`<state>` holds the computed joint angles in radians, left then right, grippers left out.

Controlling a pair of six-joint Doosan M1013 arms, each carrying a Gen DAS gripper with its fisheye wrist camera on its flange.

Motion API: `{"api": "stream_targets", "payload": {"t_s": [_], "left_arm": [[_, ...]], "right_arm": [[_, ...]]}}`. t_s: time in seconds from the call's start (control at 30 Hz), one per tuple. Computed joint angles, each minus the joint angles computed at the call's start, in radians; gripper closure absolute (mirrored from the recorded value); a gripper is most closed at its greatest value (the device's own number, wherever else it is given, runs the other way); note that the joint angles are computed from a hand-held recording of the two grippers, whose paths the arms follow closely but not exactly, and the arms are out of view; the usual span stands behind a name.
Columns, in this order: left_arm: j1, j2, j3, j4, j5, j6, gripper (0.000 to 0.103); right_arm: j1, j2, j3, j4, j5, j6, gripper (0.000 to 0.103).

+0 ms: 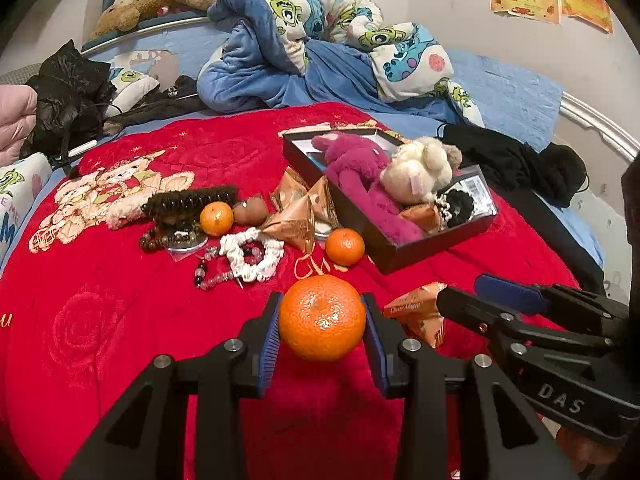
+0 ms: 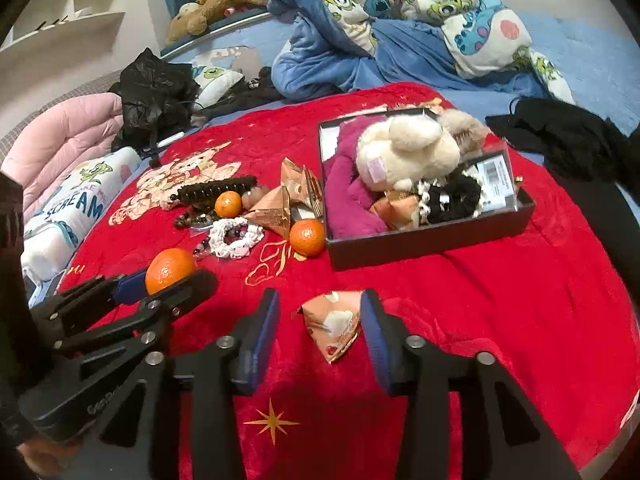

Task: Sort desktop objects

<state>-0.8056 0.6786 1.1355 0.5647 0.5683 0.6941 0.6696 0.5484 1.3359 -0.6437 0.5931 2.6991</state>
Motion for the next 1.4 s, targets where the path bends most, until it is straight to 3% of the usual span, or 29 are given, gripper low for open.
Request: {"api": "stream_targets", "payload": {"t_s": [0.23,0.3,0.4,0.7,1.13,1.4], "left_arm": [[0.002,0.01,-0.016,-0.02,0.018,0.013,0.064],[0.002,0.013,-0.02,-0.022,0.022,0.018,0.064],[0.001,0.018,-0.027,-0.024,0.03,0.029,0.064],[0.003,0.021,-0.032,-0.03,0.036,0.036,0.064],[0.001,0.019,-0.028,0.004,0.027,-0.014,0.064],[0.0,0.029,-0.045,-0.002,0.016,-0.025,0.064]], "right_arm": [[0.001,0.043,-0.051,0.062,0.08,-0.097,0.058],[-0.001,0.057,-0.062,0.079,0.084,-0.122,0.067],[0.006,0.086,-0.099,0.068,0.153,-0.154,0.074],[0.005,0.086,-0.098,0.066,0.125,-0.16,0.082],[0.021,0.066,-0.085,-0.025,0.129,-0.092,0.083],[0.001,-0.004,0.021,-0.15,0.069,0.126,0.082]]}}
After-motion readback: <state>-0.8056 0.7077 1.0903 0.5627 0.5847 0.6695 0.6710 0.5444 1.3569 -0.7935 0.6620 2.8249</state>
